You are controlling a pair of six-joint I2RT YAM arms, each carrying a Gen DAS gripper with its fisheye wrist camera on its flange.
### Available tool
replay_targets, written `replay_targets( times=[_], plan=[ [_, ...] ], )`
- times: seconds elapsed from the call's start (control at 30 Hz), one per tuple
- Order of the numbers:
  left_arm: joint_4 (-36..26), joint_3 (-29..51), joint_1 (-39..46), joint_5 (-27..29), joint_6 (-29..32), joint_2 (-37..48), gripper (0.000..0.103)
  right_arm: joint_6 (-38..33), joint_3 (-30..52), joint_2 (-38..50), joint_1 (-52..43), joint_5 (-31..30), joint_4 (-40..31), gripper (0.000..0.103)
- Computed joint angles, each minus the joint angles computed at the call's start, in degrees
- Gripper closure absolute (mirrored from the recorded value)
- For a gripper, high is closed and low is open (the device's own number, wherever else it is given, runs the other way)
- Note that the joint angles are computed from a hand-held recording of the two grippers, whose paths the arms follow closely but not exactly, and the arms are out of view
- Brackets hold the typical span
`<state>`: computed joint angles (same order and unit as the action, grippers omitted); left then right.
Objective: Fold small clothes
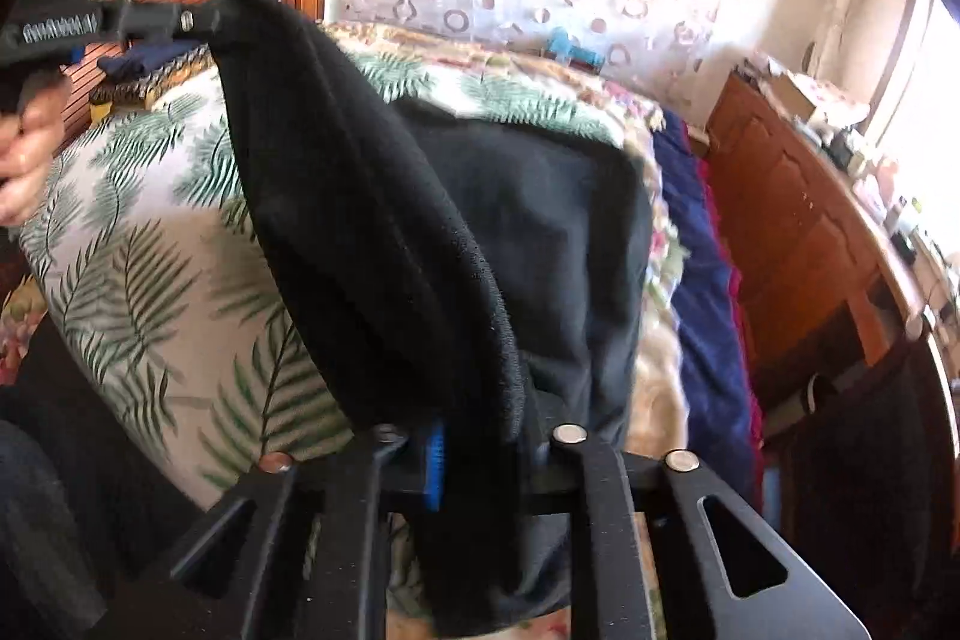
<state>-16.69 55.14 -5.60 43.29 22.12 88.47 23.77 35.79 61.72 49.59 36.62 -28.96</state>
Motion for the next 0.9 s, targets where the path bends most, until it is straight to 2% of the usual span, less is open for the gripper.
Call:
replay_targets(
  times=[0.17,0.27,0.43,0.5,0.53,0.57,0.63,0.67,0.7,0.9],
  plan=[
    [0.9,8.4,-0.4,-1.6,-3.7,8.1,0.098,-13.7,7.0,3.5,-11.1,-5.7,4.9,0.094],
    [1.3,13.9,-1.1,-4.4,-5.6,13.6,0.098,-20.4,12.3,9.8,-18.4,-12.2,8.1,0.094],
    [-0.1,21.3,-2.7,-8.4,-5.3,21.9,0.098,-25.5,21.7,25.2,-27.2,-20.0,12.8,0.094],
    [-1.5,23.3,-2.6,-8.3,-3.5,24.0,0.097,-25.1,24.6,29.9,-29.5,-22.8,13.4,0.087],
    [-1.4,23.1,-2.4,-8.1,-2.8,24.0,0.088,-24.8,25.5,31.2,-30.4,-23.5,13.4,0.079],
    [-1.1,22.9,-2.2,-7.8,-2.5,23.8,0.068,-24.5,26.3,31.5,-31.2,-24.1,13.1,0.071],
    [0.9,21.3,-1.0,-5.9,-2.6,22.7,0.046,-23.4,26.4,31.4,-32.3,-25.5,14.1,0.061],
    [1.1,20.8,-0.8,-5.6,-2.6,22.1,0.039,-22.4,26.0,30.7,-32.8,-25.9,14.9,0.054],
    [0.9,20.6,-0.4,-4.9,-2.3,21.8,0.024,-21.3,25.6,30.3,-33.1,-25.4,15.9,0.052],
    [-0.1,18.2,0.1,-5.3,0.2,20.0,0.022,-16.3,20.7,21.8,-30.3,-15.0,17.5,0.051]
  ],
)
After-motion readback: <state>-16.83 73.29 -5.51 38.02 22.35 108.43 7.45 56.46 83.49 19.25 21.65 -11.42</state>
